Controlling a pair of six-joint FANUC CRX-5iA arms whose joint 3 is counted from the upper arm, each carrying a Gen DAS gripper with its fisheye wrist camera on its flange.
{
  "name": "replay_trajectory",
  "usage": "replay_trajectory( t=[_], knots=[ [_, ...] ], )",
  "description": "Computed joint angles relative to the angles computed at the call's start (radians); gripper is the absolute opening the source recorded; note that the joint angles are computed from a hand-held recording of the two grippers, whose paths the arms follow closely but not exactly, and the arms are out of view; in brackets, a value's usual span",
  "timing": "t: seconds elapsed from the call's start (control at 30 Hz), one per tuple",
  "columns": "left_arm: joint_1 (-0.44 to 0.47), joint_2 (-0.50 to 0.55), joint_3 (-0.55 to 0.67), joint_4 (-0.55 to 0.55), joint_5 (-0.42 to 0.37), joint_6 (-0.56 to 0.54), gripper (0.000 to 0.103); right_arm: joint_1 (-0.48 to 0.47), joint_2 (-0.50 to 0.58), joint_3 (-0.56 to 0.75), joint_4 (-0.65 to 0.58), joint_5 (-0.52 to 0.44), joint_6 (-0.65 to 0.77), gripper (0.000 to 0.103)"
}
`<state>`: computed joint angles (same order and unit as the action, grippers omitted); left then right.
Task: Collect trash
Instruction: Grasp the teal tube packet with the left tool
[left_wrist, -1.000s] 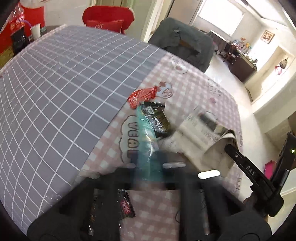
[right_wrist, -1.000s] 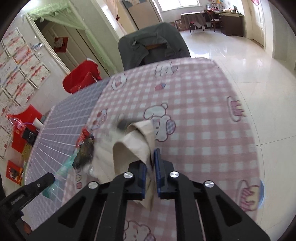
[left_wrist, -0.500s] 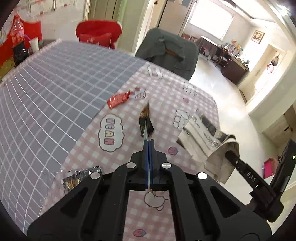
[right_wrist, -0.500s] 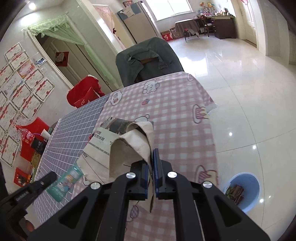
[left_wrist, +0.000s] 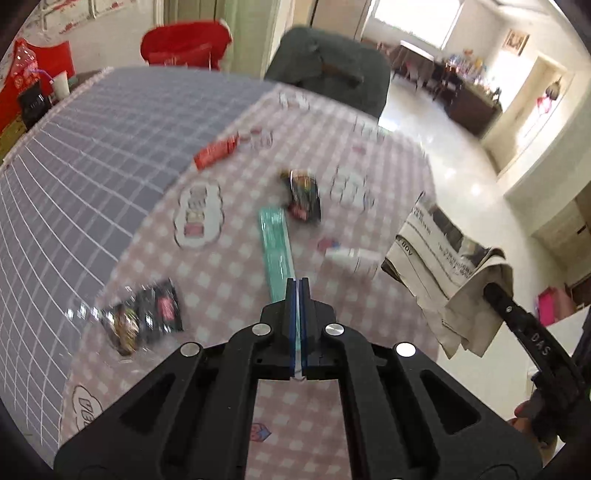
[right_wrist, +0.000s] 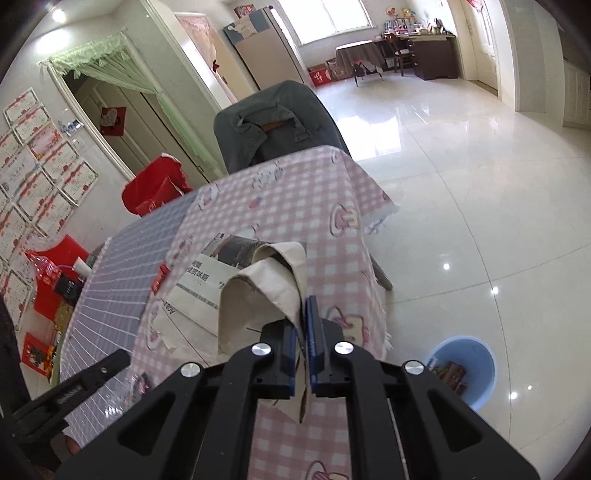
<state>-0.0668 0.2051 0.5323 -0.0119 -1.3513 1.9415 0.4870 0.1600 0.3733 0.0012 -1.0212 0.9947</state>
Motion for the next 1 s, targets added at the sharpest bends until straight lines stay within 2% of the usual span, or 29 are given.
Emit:
replay_trajectory(
  t=[0.03, 0.1, 0.17, 0.2, 0.33, 0.57, 0.63, 0.7, 0.73, 0.87, 1.0],
  knots=[
    [-0.001, 0.007, -0.002, -0.001, -0.009, -0.001, 0.003, 0.002, -0.001, -0.008, 0.002, -0.002, -0.002, 0.006],
    [0.000, 0.014, -0.020, 0.007, -0.012, -0.008, 0.010, 0.009, -0.004, -0.030, 0.003, 0.005, -0.015, 0.006],
    [-0.003, 0.012, -0.039, -0.002, -0.004, -0.008, 0.055, 0.018, -0.004, -0.044, 0.009, 0.012, -0.023, 0.006],
    [-0.007, 0.004, -0.055, -0.013, 0.014, -0.009, 0.055, 0.020, -0.002, -0.049, 0.009, 0.014, -0.026, 0.006],
    [-0.008, 0.034, -0.052, -0.016, -0.007, -0.040, 0.055, 0.031, 0.009, -0.057, 0.014, 0.028, -0.033, 0.006],
    [-0.009, 0.075, -0.051, -0.017, -0.023, -0.056, 0.046, 0.052, 0.025, -0.070, 0.043, 0.055, -0.047, 0.006],
    [-0.024, 0.086, -0.035, -0.046, -0.036, -0.061, 0.045, 0.057, 0.030, -0.070, 0.047, 0.059, -0.053, 0.006],
    [-0.038, 0.092, -0.022, -0.076, -0.042, -0.069, 0.036, 0.061, 0.034, -0.068, 0.049, 0.063, -0.058, 0.006],
    [-0.036, 0.087, -0.032, -0.068, -0.028, -0.078, 0.023, 0.062, 0.034, -0.068, 0.048, 0.064, -0.058, 0.006],
    [-0.020, 0.062, -0.051, -0.061, -0.001, -0.074, 0.010, 0.073, 0.039, -0.057, 0.054, 0.062, -0.062, 0.006],
    [-0.005, 0.011, -0.064, -0.078, 0.028, -0.038, 0.008, 0.083, 0.034, -0.049, 0.057, 0.065, -0.062, 0.006]
  ],
)
